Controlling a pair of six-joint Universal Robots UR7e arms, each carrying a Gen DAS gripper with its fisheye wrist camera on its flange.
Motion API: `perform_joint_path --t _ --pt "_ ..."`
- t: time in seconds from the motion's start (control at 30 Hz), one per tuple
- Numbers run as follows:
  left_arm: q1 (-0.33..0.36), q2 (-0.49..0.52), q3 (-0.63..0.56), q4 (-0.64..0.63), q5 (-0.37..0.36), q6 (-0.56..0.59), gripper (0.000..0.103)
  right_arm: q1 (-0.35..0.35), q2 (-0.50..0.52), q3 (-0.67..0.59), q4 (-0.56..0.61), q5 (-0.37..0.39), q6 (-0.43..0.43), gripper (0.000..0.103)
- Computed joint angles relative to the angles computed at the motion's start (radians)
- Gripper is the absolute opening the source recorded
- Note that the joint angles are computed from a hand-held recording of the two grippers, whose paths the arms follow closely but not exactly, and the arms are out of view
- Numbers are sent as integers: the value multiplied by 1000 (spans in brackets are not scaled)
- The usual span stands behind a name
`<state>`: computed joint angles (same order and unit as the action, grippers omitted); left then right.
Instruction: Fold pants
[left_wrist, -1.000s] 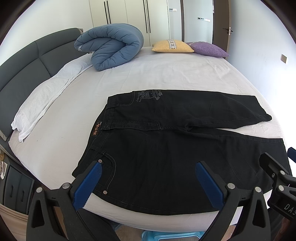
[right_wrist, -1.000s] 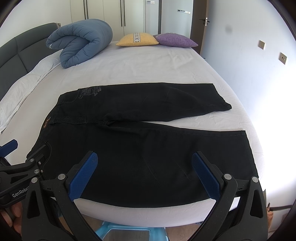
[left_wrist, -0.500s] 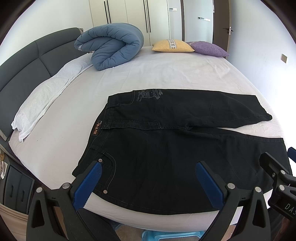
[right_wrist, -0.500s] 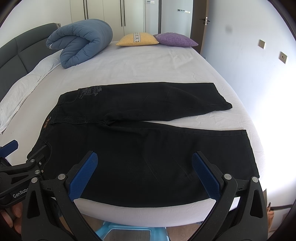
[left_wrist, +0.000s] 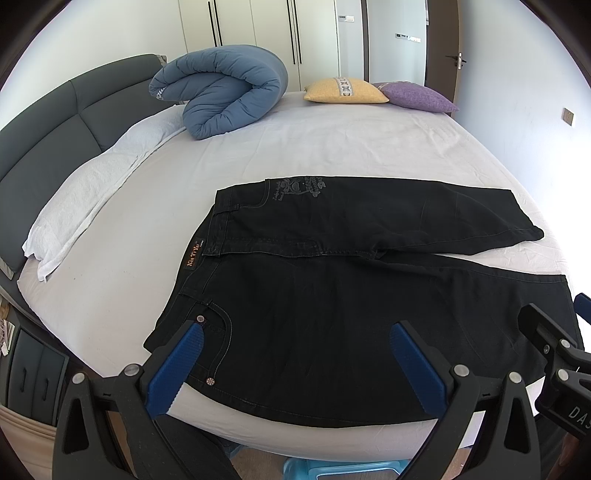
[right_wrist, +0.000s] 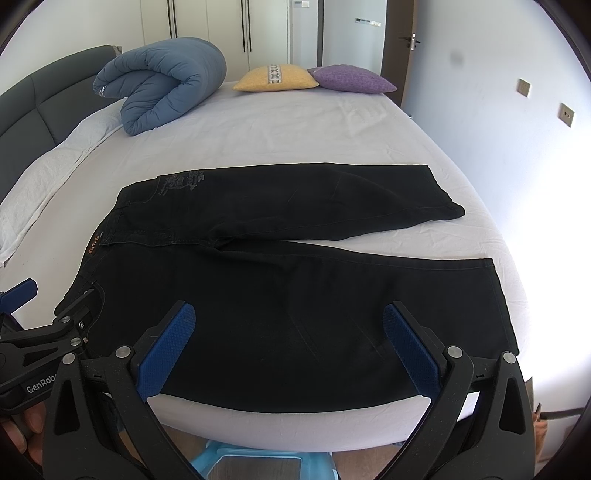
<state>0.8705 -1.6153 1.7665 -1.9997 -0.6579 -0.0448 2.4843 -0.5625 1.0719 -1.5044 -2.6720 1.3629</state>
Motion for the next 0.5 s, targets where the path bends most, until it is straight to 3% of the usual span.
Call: perform_joint_path --t 0.5 --pt "-1 0 0 3 0 -4 103 0 0 2 -5 2 -3 103"
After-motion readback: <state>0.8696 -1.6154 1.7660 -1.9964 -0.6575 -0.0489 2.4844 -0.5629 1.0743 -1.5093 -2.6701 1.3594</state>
